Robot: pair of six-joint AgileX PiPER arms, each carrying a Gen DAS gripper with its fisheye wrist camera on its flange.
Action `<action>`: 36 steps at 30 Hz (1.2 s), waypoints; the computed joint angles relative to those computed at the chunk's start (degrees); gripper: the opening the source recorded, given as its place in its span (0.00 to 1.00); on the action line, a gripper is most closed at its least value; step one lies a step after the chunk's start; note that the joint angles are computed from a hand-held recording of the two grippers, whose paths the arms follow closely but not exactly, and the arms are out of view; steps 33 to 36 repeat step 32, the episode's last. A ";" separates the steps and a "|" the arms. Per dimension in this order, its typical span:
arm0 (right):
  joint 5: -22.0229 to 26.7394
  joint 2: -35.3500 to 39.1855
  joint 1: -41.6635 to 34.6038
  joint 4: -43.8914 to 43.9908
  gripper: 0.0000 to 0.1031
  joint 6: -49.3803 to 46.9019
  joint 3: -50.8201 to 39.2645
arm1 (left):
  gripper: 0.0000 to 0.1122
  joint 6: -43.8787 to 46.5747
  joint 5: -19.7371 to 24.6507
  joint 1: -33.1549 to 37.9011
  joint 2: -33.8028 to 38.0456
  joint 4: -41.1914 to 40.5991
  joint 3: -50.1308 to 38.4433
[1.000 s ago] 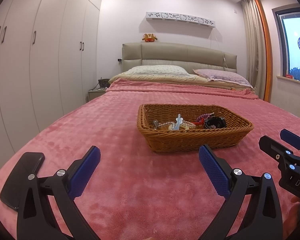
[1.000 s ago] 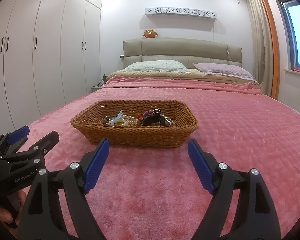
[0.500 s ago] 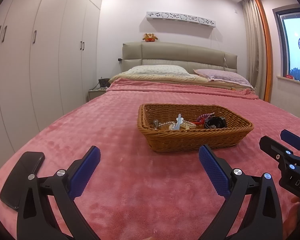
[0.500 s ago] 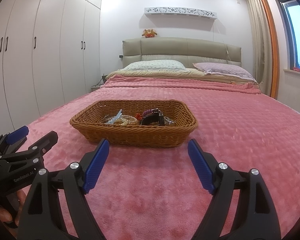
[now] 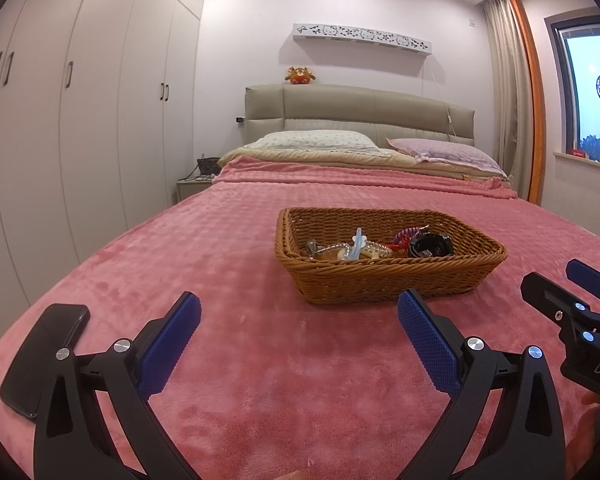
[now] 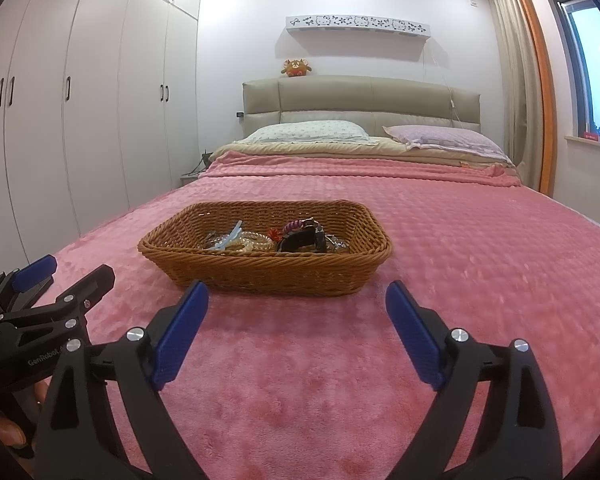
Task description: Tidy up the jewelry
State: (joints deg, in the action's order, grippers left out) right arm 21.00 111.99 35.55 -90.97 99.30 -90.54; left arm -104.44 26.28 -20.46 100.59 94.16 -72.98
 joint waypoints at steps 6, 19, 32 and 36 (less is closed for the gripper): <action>0.25 0.19 0.12 0.30 0.83 -0.49 -0.31 | 0.85 -0.07 0.00 -0.01 -0.04 0.05 0.04; 0.21 0.07 0.12 0.44 0.84 -0.44 -0.16 | 0.85 -0.31 0.52 -0.18 0.16 0.59 0.02; 0.20 0.17 0.14 0.64 0.84 -0.53 -0.28 | 0.85 -3.35 0.51 0.04 -0.84 3.53 1.27; 0.20 0.17 0.14 0.64 0.84 -0.53 -0.28 | 0.85 -3.35 0.51 0.04 -0.84 3.53 1.27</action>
